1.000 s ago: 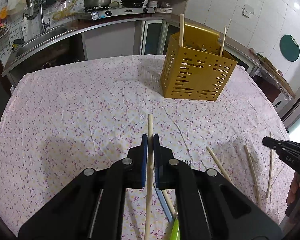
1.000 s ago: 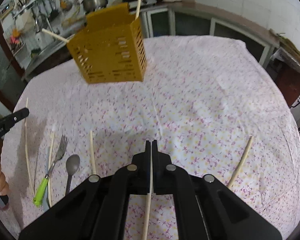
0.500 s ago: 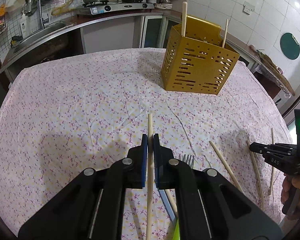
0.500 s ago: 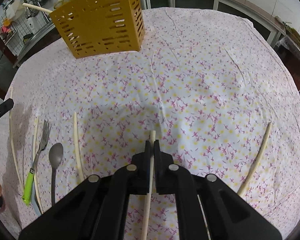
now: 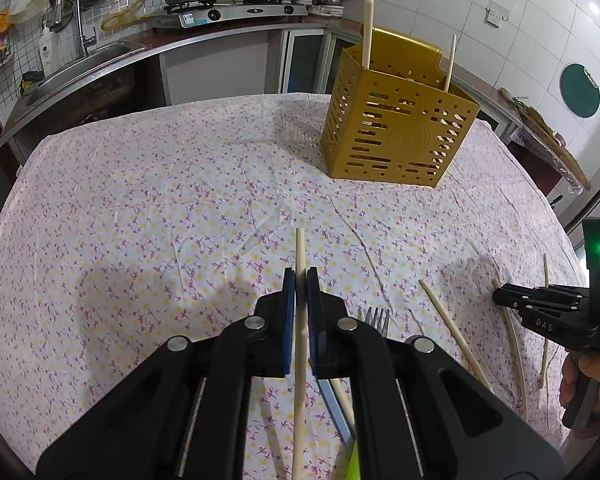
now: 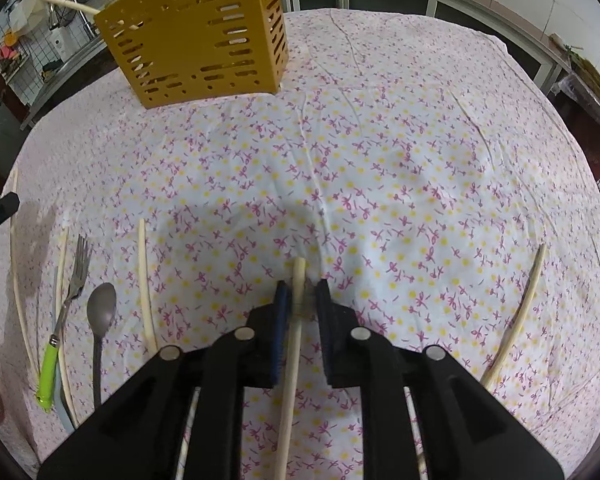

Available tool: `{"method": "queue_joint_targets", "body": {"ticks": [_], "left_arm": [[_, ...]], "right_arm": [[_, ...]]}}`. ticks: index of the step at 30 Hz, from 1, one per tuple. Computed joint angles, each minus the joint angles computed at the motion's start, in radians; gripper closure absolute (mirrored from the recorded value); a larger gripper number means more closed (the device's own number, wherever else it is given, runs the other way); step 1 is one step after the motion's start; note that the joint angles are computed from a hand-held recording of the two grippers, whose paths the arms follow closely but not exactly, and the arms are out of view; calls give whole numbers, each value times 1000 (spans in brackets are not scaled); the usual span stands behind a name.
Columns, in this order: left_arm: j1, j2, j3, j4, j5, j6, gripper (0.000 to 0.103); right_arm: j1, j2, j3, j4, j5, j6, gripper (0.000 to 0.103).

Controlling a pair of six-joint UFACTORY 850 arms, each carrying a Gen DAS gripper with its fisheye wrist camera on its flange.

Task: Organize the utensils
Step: 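Lift both held chopsticks and lower them upright into the yellow holder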

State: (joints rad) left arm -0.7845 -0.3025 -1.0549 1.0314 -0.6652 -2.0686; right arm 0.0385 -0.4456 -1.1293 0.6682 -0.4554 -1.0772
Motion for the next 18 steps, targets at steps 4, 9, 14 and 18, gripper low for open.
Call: {"method": "queue_joint_targets", "body": {"ticks": [4, 9, 14, 18], "left_arm": [[-1, 4, 1, -2, -4, 1, 99], [-12, 16, -2, 35, -24, -26, 99], [-25, 44, -5, 127, -58, -98, 99], [-29, 51, -36, 211, -113, -122, 99]], "right_arm": [[-23, 13, 5, 96, -9, -70, 97], [-54, 75, 43, 343, -24, -291, 97], [-95, 131, 80, 713, -129, -638, 97], [-101, 164, 95, 919, -184, -794, 97]]}}
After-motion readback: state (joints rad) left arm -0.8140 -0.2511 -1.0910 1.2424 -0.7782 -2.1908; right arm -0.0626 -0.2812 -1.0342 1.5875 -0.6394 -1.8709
